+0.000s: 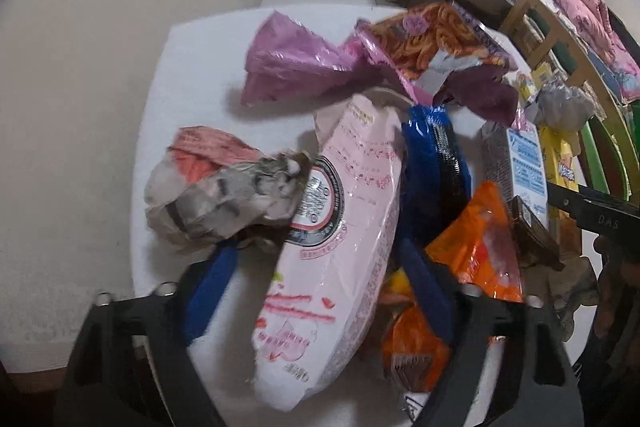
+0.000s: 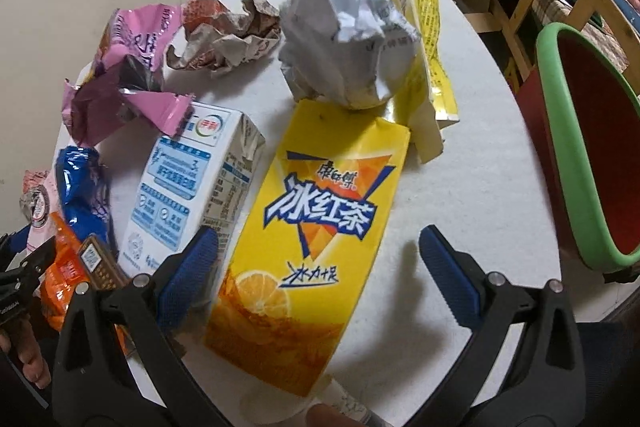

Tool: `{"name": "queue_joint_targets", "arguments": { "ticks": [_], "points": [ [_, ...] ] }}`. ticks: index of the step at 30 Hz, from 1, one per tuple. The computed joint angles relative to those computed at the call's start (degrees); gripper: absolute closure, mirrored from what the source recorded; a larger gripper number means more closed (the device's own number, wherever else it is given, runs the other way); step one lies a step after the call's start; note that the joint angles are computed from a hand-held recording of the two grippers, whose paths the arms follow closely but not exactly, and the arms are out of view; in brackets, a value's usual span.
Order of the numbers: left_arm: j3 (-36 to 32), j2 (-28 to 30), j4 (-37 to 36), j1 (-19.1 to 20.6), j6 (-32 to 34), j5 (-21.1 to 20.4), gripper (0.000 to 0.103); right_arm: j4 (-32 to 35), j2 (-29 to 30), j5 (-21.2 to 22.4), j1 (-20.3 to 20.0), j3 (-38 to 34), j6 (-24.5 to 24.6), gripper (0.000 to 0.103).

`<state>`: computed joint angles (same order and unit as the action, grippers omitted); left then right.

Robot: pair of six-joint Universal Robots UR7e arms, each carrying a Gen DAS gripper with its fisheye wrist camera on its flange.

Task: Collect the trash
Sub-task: 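Grasp the yellow iced-tea carton with the right gripper while the left grasps the pink carton, then carry the yellow carton and pink carton over the green-rimmed bin with both grippers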

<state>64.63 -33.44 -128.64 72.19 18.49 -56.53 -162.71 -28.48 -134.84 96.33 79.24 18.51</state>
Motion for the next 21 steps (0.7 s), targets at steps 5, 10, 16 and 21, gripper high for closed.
{"name": "queue_joint_targets", "arguments": {
  "ticks": [5,10,16,21],
  "points": [
    [-1.5,1.2,2.7,-0.2,-0.6,0.5,0.040,-0.2,0.0,0.4,-0.3,0.5,-2.1,0.024],
    [0.1,-0.1,1.2,-0.8,0.3,-0.7,0.065,-1.4,-2.1,2.5,0.4,2.8,-2.9,0.033],
    [6.0,-4.7,-5.0,-2.1,0.4,-3.3,0.067,-5.3,-4.0,1.7,2.2,6.2,-4.9,0.033],
    [12.2,-9.1,-11.8,-3.2,-1.0,-5.9,0.067,-12.2,-4.4,0.4,4.6,8.6,-10.2,0.033]
  ]
}}
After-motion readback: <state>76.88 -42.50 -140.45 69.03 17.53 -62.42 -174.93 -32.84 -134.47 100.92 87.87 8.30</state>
